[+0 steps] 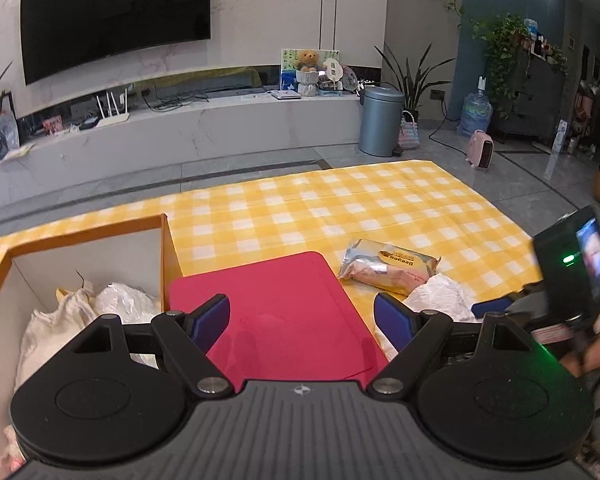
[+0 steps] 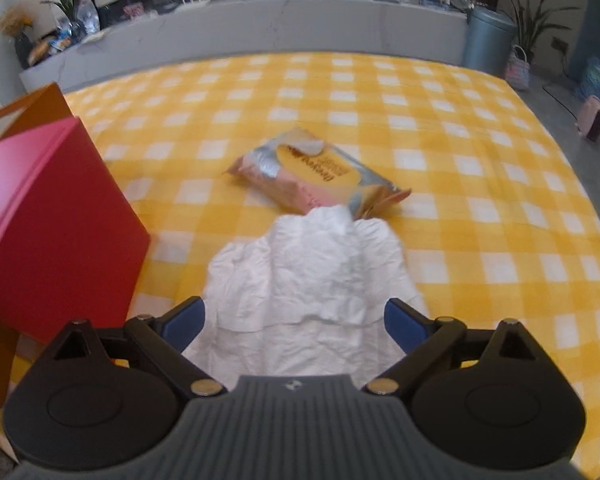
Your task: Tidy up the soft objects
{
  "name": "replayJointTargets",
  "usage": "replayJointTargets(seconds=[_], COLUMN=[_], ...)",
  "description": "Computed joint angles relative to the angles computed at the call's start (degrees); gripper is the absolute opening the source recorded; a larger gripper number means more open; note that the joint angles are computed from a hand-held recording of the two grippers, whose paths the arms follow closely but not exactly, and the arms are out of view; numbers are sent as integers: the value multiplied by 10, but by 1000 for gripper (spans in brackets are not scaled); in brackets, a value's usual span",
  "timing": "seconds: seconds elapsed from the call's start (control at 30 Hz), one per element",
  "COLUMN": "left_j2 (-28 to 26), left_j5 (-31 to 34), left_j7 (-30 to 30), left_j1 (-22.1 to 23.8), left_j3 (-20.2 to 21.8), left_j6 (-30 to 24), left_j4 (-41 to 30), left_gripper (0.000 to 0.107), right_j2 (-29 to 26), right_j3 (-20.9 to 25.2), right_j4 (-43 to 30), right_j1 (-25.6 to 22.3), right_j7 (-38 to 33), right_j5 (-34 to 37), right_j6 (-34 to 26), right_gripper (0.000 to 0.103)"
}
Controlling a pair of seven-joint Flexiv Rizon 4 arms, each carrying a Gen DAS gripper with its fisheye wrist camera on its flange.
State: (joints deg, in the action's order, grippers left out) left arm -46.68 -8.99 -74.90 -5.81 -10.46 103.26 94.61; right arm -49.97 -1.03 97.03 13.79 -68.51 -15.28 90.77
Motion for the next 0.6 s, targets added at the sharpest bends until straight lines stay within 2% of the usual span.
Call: replayJointTargets(seconds=[0.07,0.17,0.3,0.37,0.43,0.53,0.6], left_j2=[1,3,4,4,4,5,4], left_j5=[-3,-5,-4,-3,-2,-2,-3], left_j7=[-3,-7,-10,-12,-12,-12,-12], left_j1=[-6,-8,-4,-5,-6,-10,-15], left_j3=[7,12,8,8,9,13,18], left_j6=[1,8,11,11,12,14,15], left_j4=[0,3,5,4,4,3,2], left_gripper=[96,96,96,96,96,96,96], right_j2=[-6,-16,-25,-25,-24,-16,-12], right_j3=[-8,9,-43,-28,-33,-40,-44], right_j4=[-10,-23,-15,-20,-15,-1,4], right_j1=[11,6,52,39,38,38,38], right_j7=[18,9,19,21,20,13,13], right_j5=[6,-3,-17,-14,-14,-17,-15], right_j6=[-16,-36,-17,-25,-14,-3,2], right_gripper=[95,95,98,97,91,73,51])
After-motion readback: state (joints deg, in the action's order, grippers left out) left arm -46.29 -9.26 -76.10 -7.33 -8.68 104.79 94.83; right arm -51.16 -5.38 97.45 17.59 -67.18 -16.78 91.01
